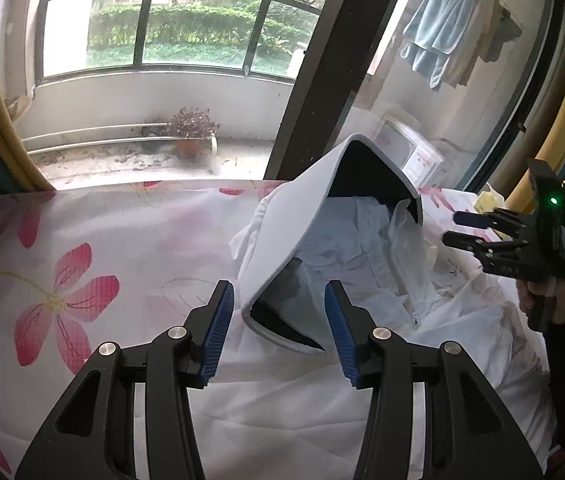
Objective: Fold large clothes
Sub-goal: 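Move both open grippers toward the jacket hood, then close the right gripper on the hood edge and fold it over the body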
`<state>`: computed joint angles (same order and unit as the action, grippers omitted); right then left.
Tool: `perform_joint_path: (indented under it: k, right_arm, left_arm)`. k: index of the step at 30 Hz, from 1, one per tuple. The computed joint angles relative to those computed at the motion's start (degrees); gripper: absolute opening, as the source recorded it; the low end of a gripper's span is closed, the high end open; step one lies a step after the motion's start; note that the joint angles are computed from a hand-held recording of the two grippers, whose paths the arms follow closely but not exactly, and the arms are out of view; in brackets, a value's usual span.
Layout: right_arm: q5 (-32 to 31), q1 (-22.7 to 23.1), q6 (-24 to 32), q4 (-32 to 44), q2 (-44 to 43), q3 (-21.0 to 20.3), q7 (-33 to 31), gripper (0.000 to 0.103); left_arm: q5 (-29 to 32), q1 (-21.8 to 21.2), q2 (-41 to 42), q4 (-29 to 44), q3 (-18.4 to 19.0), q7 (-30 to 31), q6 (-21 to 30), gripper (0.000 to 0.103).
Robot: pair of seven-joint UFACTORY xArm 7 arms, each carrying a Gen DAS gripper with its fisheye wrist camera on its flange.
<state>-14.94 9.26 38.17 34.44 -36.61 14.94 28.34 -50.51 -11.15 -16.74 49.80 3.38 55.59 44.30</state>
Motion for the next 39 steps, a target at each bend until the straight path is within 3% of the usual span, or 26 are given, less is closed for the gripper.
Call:
perform_joint_path:
  k: [8, 12, 26, 28, 29, 30, 33, 39]
  right_arm:
    - [0.3, -0.9, -5.8, 3.4, 8.6, -1.7, -1.0, 0.054]
    - [3.5, 0.6, -7.8, 4.1, 11.7, -3.8, -2.2, 0.054]
    - [5.6, 1.2, -10.5, 5.5, 14.9, -4.6, -4.5, 0.054]
    - [5.8, 1.8, -11.0, 5.6, 15.2, -4.8, -5.5, 0.037]
    - [5.7, 1.9, -11.2, 5.8, 15.6, -4.7, -6.0, 0.015]
    - [5.2, 1.8, -11.0, 5.8, 15.6, -4.3, -5.9, 0.01]
    - [2.8, 1.0, -12.0, 4.9, 13.9, -2.9, -4.5, 0.006]
    - [-1.8, -0.8, -8.5, 3.1, 7.1, 0.4, -0.4, 0.006]
  left_arm:
    - [0.4, 0.1, 1.8, -0.3, -0.6, -0.5, 0.0, 0.05]
    - [0.1, 0.3, 2.3, -0.4, -0.8, -0.3, -0.2, 0.05]
    - [0.9, 0.7, 3.0, -0.7, -1.6, -1.3, -0.8, 0.05]
    - [1.8, 0.8, 3.1, -0.5, -1.9, -2.4, -0.9, 0.05]
    - [2.1, 0.7, 3.0, -0.4, -1.9, -2.7, -0.8, 0.05]
    - [2.4, 0.7, 2.9, -0.3, -2.0, -3.0, -0.9, 0.05]
    - [2.5, 0.4, 2.1, -0.2, -1.8, -3.1, -0.9, 0.05]
    - [4.4, -0.4, 1.2, 1.0, -2.1, -5.2, -1.3, 0.05]
